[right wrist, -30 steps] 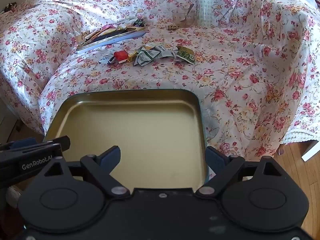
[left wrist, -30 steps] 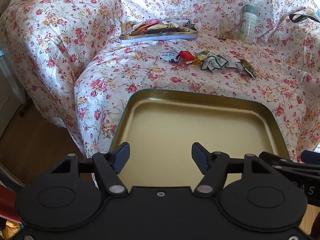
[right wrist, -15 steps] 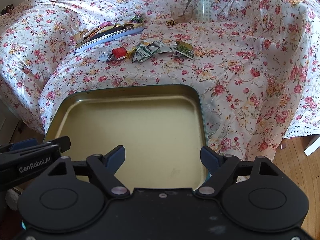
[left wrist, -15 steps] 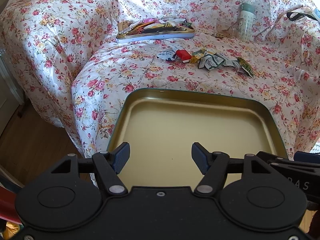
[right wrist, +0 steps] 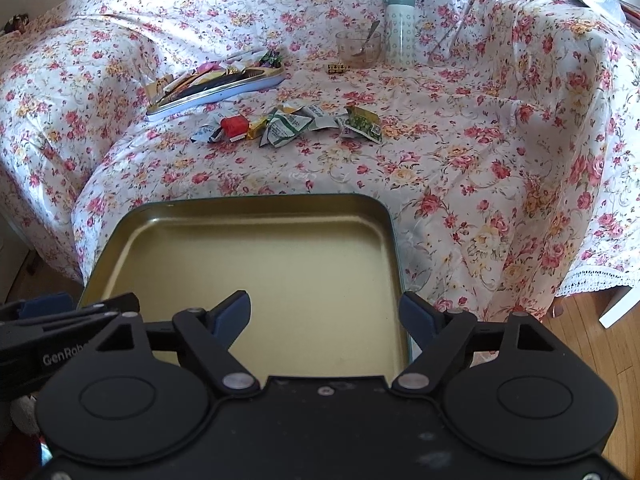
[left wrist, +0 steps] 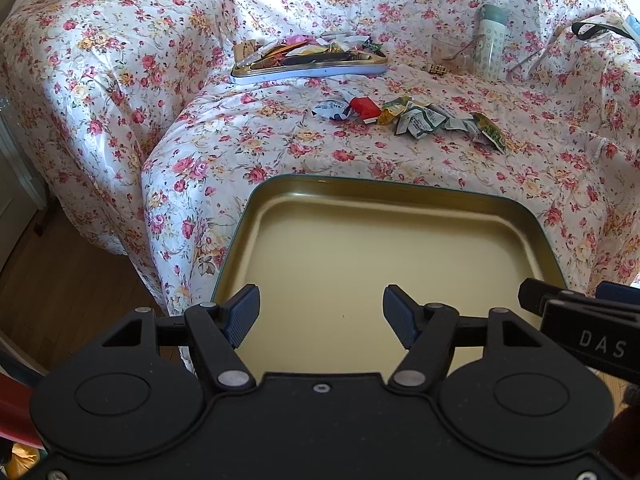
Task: Organize snacks
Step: 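Move both tools from the empty gold tray toward the loose snack packets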
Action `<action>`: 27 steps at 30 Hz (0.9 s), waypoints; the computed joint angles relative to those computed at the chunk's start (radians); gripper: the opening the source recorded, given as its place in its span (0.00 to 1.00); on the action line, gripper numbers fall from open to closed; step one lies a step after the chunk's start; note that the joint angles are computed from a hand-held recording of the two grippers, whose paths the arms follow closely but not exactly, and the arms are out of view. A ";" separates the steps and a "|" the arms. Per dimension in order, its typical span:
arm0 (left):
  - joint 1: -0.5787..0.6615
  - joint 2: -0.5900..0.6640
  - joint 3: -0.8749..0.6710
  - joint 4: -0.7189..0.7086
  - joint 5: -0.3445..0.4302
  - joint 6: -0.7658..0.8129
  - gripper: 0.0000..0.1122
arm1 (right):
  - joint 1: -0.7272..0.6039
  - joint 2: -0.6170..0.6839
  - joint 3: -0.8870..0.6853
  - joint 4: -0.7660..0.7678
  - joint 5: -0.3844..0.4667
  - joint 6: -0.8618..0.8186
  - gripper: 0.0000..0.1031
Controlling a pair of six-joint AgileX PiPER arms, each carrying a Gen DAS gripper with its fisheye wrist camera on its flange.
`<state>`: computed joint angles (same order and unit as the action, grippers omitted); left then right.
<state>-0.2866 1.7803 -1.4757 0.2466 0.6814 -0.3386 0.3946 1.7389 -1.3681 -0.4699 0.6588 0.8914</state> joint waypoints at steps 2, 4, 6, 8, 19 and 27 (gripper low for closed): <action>-0.006 -0.003 0.012 0.004 -0.010 -0.009 0.63 | 0.000 0.002 -0.006 -0.001 0.007 0.004 0.82; -0.003 -0.002 0.012 -0.007 -0.013 -0.001 0.63 | -0.010 0.005 -0.013 0.028 0.009 -0.013 0.82; 0.000 -0.003 0.013 -0.018 -0.017 0.008 0.63 | -0.023 0.007 -0.017 0.066 -0.003 -0.046 0.82; 0.006 0.000 0.004 -0.034 -0.017 0.028 0.62 | -0.020 0.012 -0.022 0.056 -0.002 -0.052 0.82; 0.054 0.096 -0.195 -0.131 0.036 0.176 0.62 | -0.109 0.096 -0.156 0.285 0.017 -0.310 0.78; 0.087 0.243 -0.454 -0.128 0.108 0.223 0.62 | -0.161 0.186 -0.299 0.300 0.072 -0.397 0.78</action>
